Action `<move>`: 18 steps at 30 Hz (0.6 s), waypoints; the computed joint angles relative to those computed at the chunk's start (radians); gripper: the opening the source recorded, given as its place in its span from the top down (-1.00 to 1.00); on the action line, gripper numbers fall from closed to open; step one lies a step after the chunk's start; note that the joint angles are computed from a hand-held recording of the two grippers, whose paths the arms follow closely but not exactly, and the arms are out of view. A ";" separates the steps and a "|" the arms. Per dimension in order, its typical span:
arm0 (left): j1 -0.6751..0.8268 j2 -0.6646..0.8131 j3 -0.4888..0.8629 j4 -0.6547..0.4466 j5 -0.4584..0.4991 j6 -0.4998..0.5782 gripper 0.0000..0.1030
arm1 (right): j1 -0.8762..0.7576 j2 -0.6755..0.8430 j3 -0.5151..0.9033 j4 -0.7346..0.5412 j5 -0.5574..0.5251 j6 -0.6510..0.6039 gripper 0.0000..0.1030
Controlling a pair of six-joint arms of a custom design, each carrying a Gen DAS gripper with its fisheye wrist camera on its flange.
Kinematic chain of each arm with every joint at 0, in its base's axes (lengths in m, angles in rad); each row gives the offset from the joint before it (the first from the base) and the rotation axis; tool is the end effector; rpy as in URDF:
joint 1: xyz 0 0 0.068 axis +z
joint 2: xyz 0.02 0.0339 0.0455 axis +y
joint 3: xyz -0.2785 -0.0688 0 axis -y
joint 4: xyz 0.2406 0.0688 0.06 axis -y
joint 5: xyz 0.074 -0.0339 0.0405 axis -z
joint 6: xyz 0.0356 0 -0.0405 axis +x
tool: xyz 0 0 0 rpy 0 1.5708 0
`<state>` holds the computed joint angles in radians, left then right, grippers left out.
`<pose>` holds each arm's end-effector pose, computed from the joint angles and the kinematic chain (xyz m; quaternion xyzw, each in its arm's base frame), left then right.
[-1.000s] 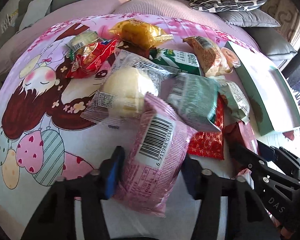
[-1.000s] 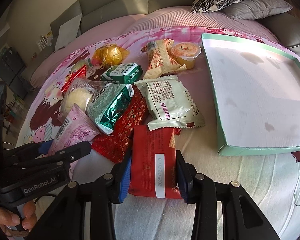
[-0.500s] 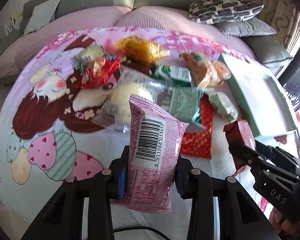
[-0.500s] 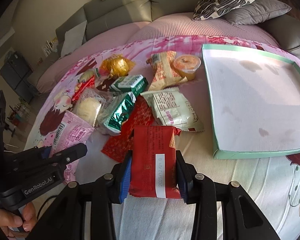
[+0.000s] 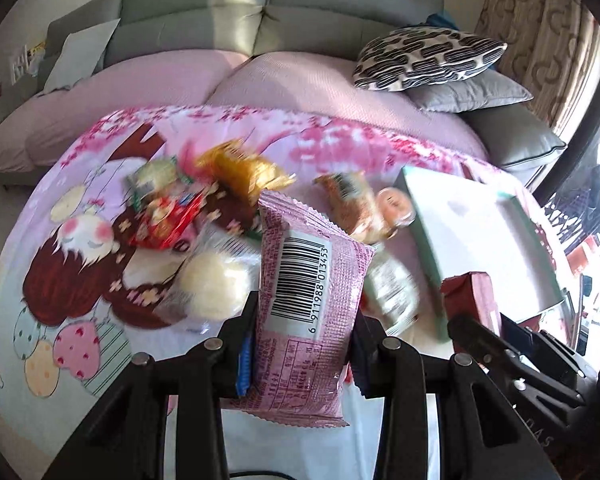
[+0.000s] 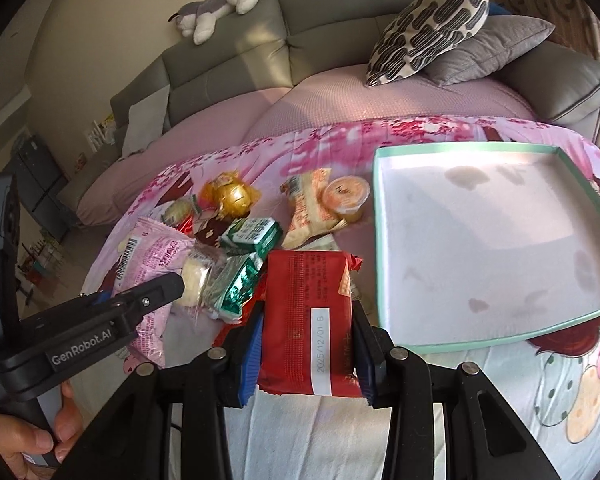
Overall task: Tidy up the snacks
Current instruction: 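Carry both packets into the green tray and open both grippers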
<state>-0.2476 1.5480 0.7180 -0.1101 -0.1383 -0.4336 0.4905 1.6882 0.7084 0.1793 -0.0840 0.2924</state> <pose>0.2773 -0.0650 0.1666 -0.1094 0.9423 -0.0414 0.3136 0.2745 0.1500 0.1452 -0.1073 0.9198 0.1792 0.3321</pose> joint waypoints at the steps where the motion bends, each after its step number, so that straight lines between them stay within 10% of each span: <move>1: -0.009 0.012 0.016 0.003 -0.003 0.000 0.23 | -0.010 -0.005 0.007 -0.011 0.007 -0.004 0.19; 18: -0.148 0.348 0.381 0.057 0.018 -0.029 0.22 | -0.286 0.132 0.171 -0.055 0.062 -0.024 0.18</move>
<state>-0.3961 1.8959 1.0995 -0.0530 -0.1205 -0.4631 0.2044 1.8202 0.8797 0.1244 -0.0219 0.2682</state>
